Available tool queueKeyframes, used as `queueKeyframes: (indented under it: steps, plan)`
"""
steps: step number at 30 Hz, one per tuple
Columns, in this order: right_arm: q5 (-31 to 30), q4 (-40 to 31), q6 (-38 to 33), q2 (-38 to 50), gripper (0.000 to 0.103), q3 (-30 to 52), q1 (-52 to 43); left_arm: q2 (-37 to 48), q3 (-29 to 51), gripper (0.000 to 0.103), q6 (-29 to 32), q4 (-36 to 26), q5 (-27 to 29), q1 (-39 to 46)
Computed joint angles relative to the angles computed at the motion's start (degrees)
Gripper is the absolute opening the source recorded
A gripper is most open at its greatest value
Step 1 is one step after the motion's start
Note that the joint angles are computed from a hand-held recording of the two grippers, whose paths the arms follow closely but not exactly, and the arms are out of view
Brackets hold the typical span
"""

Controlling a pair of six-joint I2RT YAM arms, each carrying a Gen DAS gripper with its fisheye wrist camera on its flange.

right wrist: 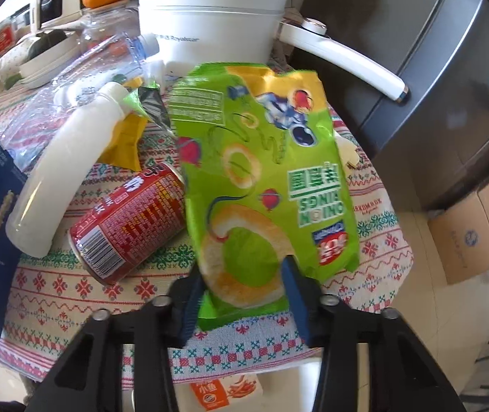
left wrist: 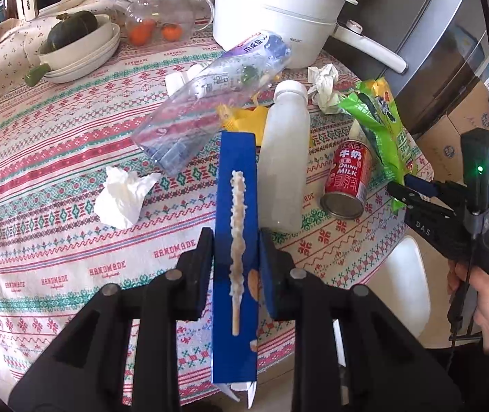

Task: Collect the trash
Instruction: 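Grasp the blue cracker box with the left tool while the right tool grasps the green Onion Rings bag, then carry the box and bag over the white bin and open both tools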

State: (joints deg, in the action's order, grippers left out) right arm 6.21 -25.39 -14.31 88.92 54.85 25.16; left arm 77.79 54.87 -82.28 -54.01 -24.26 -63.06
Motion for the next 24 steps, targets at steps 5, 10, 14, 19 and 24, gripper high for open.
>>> queueKeyframes:
  steps: [5, 10, 14, 19, 24]
  plan:
    - [-1.3, -1.6, -1.0, -2.6, 0.015, -0.6, 0.2, 1.9, 1.9, 0.026, -0.1, -1.5, -0.8, -0.3]
    - [-5.0, -4.1, -1.5, -8.4, 0.011, -0.6, -2.1, 1.1, 4.2, 0.026, -3.5, -5.8, -4.6, -3.2]
    - [-11.6, -8.9, -1.1, -12.6, 0.009, 0.9, -5.9, 0.0, 5.7, 0.026, -7.1, -8.9, -7.7, -6.2]
    - [-20.5, -15.2, -2.9, -16.5, 0.008, 3.9, -12.3, 0.0, 7.9, 0.026, -11.1, -10.8, -11.1, -10.4]
    - [-26.5, -20.2, -7.6, -19.5, 0.008, 5.8, -17.6, 2.9, 11.7, 0.026, -12.8, -11.5, -14.0, -14.5]
